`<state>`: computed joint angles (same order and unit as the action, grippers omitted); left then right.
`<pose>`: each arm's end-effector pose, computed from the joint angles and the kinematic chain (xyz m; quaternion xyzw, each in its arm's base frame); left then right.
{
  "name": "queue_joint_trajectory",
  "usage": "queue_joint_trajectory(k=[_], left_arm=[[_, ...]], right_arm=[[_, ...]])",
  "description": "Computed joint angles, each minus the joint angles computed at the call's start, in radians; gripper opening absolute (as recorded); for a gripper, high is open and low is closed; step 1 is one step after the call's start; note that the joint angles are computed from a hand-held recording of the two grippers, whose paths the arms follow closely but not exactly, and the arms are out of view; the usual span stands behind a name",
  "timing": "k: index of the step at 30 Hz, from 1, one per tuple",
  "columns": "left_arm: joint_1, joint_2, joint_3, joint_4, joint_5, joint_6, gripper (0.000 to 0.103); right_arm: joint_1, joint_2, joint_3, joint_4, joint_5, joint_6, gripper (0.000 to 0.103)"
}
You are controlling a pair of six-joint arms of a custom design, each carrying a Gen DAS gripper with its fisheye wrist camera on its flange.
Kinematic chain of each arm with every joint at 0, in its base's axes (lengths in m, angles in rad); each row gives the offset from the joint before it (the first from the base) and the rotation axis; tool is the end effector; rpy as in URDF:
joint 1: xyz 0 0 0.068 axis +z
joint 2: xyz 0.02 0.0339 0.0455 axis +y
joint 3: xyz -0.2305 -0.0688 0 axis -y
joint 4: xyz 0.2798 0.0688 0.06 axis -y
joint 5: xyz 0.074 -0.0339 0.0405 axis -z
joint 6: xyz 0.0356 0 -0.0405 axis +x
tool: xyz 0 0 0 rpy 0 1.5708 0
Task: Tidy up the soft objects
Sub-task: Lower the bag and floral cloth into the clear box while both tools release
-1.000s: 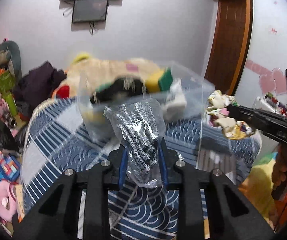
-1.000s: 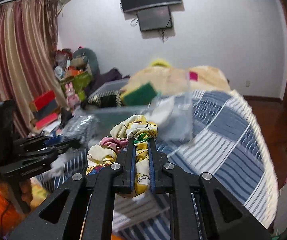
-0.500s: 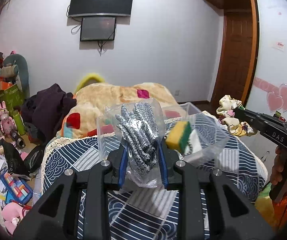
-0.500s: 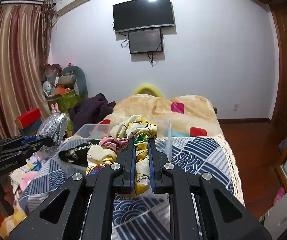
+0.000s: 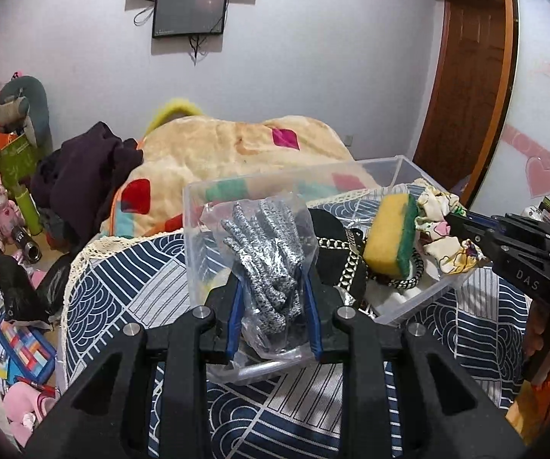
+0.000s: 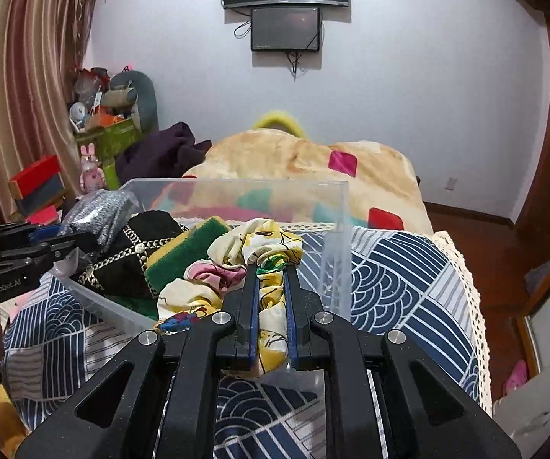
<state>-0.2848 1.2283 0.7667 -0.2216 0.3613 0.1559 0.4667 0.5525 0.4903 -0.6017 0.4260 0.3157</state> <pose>0.2873 -0.0972 0.1920 0.2695 0.8501 -0.1891 0.4111 0.1768 0.0726 0.2114 0.0261 0.8831 -0.0124 0.4683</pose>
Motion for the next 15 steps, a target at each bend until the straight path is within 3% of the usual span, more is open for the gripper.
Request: queue_joint_trajectory(k=[4, 6, 11, 15], left_arm=[[-0.024, 0.013, 0.000, -0.004, -0.041, 0.023, 0.034], [-0.041, 0.000, -0.013, -0.006, -0.077, 0.034, 0.047], [-0.038, -0.082, -0.063, -0.009, -0.078, 0.041, 0.058], [-0.033, -0.166, -0.096, -0.024, -0.079, 0.028, 0.062]], right_arm=[[-0.012, 0.041, 0.023, -0.004, -0.019, -0.016, 0.013], [-0.004, 0.042, 0.033, -0.023, -0.001, -0.015, 0.015], [-0.011, 0.011, 0.035, -0.055, 0.000, -0.012, 0.036], [0.013, -0.046, 0.029, -0.087, 0.032, -0.008, 0.045]])
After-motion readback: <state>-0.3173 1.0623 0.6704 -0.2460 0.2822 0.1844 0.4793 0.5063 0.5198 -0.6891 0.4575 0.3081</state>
